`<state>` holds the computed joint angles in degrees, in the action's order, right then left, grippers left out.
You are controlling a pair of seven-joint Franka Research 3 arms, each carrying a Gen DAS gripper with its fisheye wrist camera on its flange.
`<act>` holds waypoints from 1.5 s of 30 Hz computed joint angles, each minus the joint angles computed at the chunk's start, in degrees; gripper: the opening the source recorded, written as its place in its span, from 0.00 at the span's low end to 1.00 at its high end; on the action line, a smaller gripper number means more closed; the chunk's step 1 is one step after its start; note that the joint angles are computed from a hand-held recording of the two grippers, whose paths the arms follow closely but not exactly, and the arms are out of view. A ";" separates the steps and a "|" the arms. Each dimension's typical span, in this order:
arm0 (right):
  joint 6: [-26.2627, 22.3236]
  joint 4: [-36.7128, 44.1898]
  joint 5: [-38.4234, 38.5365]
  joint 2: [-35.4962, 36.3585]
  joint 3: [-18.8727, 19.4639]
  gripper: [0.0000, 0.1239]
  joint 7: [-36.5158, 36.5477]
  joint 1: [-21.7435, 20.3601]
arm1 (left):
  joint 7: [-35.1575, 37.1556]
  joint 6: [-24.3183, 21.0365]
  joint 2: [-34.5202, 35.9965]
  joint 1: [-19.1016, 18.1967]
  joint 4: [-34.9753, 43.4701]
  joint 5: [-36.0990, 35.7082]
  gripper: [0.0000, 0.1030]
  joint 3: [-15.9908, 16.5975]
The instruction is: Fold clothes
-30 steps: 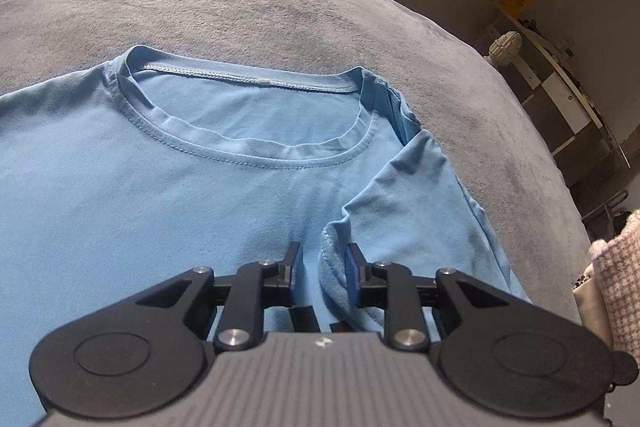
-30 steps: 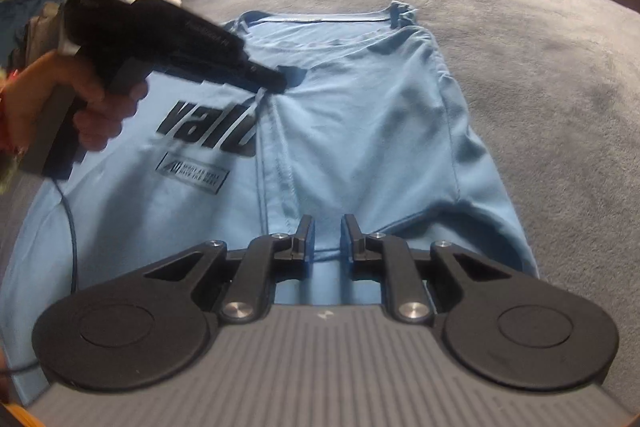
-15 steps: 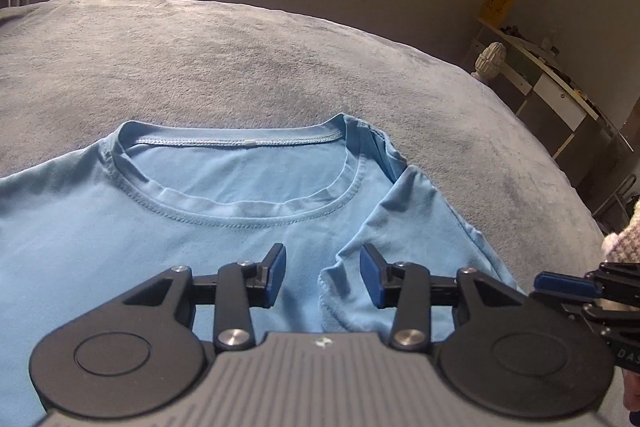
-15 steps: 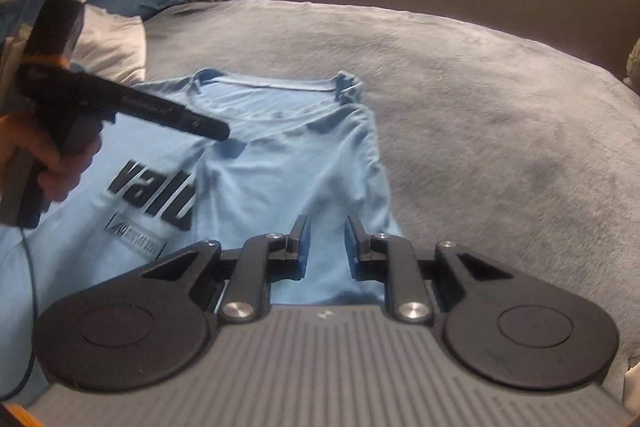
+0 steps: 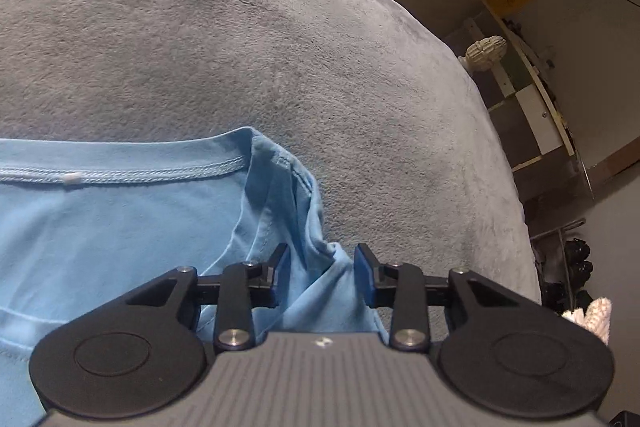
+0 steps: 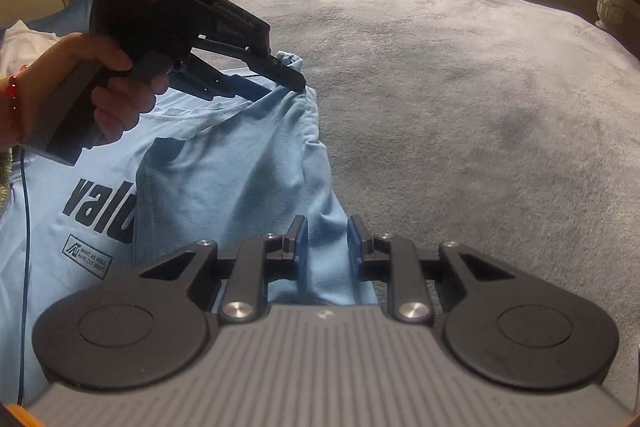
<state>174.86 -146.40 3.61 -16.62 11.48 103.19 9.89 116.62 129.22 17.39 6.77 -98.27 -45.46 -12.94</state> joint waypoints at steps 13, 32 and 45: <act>3.91 -0.70 10.57 2.53 -6.64 0.17 -7.24 6.37 | 3.41 1.32 8.69 4.91 1.75 -25.42 0.25 -5.87; 6.74 -2.09 15.27 1.94 -5.61 0.18 -8.41 5.04 | 15.78 3.04 3.15 -0.80 -0.55 -10.01 0.09 -2.81; 3.17 -4.27 8.00 -1.15 1.58 0.15 -4.39 -2.48 | 14.29 7.36 5.61 0.89 -1.34 -22.07 0.07 -3.85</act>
